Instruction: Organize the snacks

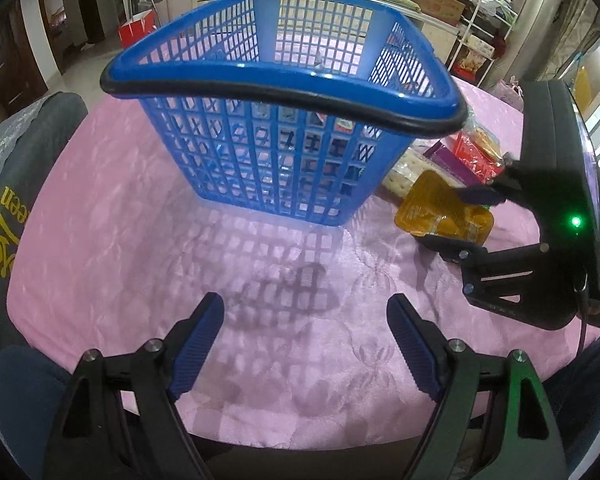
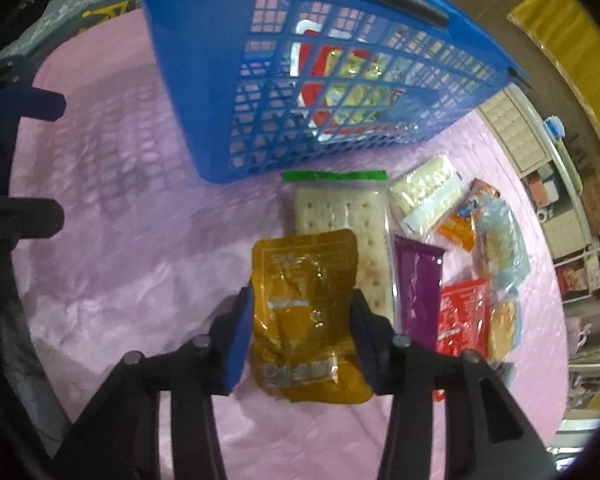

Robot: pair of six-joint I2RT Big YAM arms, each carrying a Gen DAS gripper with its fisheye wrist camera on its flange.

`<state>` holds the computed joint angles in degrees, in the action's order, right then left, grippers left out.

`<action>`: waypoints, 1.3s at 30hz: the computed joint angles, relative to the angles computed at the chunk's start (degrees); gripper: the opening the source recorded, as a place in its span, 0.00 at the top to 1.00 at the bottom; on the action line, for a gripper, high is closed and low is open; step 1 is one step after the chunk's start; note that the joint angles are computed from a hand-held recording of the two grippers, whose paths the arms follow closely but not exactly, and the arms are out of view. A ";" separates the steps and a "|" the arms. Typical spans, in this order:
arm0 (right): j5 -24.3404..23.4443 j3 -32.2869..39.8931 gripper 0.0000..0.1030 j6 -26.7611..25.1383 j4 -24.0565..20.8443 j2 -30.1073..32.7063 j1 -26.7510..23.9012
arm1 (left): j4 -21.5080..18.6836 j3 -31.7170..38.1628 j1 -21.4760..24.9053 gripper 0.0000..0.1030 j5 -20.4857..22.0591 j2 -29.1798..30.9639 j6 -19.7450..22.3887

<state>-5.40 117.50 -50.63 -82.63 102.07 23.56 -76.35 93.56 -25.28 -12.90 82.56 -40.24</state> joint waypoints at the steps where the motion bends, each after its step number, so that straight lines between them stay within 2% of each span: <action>1: -0.17 -0.57 0.57 -0.36 0.04 -0.36 -0.39 | -0.10 0.14 -0.22 0.20 -0.12 0.01 -0.12; 6: -0.67 -4.98 0.69 -0.72 1.30 -3.90 -0.58 | 0.23 0.05 -0.65 0.21 0.23 -0.13 -0.50; 7: -0.63 -5.98 0.78 -0.47 1.82 -4.65 -0.70 | 0.26 0.17 -0.75 0.20 0.33 0.02 -0.64; 8: -1.07 -6.14 0.82 0.33 1.28 -4.81 -0.92 | 0.29 0.21 -0.88 0.20 0.48 0.08 -0.70; 20: -8.30 -0.68 0.84 9.42 -6.27 -3.24 -7.73 | -0.19 3.39 -2.63 0.20 0.50 1.70 0.40; 24: -9.16 0.10 0.84 11.63 -6.12 -3.23 -10.50 | -1.10 6.61 -3.98 0.21 0.42 3.88 1.07; 30: -9.21 -0.10 0.84 13.69 -3.31 -3.58 -13.60 | -3.49 13.63 -6.25 0.20 0.74 9.67 2.55; 33: -10.10 1.17 0.84 14.92 -2.71 -2.76 -15.25 | -5.55 18.94 -6.70 0.20 2.29 14.07 0.79; 34: -10.51 2.46 0.84 15.42 -3.43 -1.99 -15.87 | -6.42 21.29 -6.66 0.20 2.55 15.95 -0.59; 35: -10.47 6.63 0.84 16.80 -3.71 1.56 -15.40 | -7.28 23.03 -6.61 0.20 2.47 17.29 -1.91; 39: -12.51 11.82 0.84 19.47 -5.64 5.02 -15.85 | -9.98 29.64 -5.72 0.21 2.92 22.83 -9.27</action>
